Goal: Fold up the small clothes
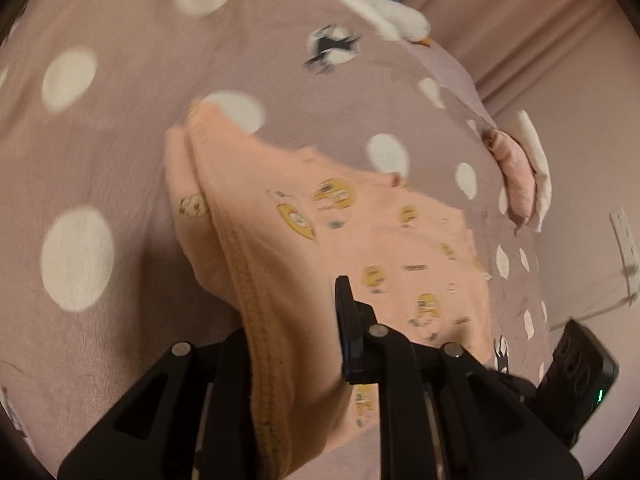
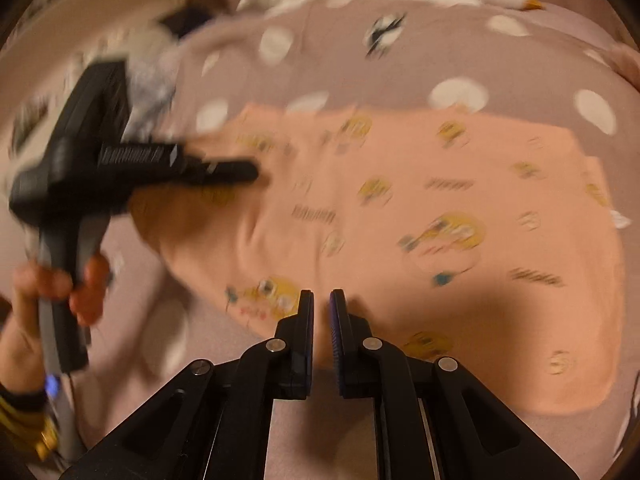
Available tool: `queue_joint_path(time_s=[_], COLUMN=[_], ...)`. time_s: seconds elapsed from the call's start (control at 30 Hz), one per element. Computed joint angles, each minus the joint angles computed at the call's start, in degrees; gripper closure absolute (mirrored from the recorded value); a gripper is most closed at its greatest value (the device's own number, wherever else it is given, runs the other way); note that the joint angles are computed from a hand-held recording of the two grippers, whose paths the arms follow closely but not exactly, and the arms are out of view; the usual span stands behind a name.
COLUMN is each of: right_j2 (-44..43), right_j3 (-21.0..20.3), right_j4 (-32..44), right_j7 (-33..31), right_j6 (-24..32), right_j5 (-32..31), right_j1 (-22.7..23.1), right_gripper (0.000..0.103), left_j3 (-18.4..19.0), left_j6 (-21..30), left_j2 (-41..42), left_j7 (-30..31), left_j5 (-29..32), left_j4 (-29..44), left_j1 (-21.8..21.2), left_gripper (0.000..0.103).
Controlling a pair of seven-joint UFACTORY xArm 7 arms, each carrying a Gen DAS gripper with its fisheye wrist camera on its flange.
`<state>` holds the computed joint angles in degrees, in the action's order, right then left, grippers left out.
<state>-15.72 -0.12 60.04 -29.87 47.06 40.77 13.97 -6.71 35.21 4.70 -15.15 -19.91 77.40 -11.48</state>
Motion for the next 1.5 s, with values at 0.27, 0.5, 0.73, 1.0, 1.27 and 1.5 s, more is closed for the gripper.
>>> queue_joint_path(time_s=[0.27, 0.5, 0.73, 1.0, 1.27, 1.5], right_j2=[3.94, 5.13, 5.74, 9.28, 14.53, 12.75], right_j3=[-6.13, -7.75, -7.61, -2.38, -0.43, 0.97], right_j4=[2.85, 1.6, 1.85, 7.83, 11.92, 10.42], right_j7=[3.79, 4.69, 3.22, 3.03, 3.07, 5.65], right_j6=[3.05, 6.64, 12.24, 8.86, 8.1, 2.14], right_j5=[13.8, 23.51, 23.52, 13.38, 13.62, 7.83], right_j1=[-5.4, -12.32, -15.27, -13.43, -12.42, -11.31], right_gripper=[0.089, 0.074, 0.066, 0.049, 0.051, 0.091], left_j3=[-2.04, -4.86, -3.35, -2.25, -0.93, -0.48], left_j6=[7.99, 13.2, 10.27, 3.59, 2.41, 3.37], left_j2=[10.49, 21.27, 16.51, 2.91, -2.44, -2.85], left_j7=[-5.75, -4.62, -3.91, -3.72, -1.62, -1.61], left_j5=[11.78, 7.6, 8.69, 4.75, -0.41, -1.82], left_j4=[17.87, 31.14, 24.7, 3.23, -5.62, -5.93], left_j1=[-6.12, -9.48, -10.76, -6.03, -3.29, -2.35], left_gripper=[0.085, 0.044, 0.042, 0.042, 0.042, 0.042])
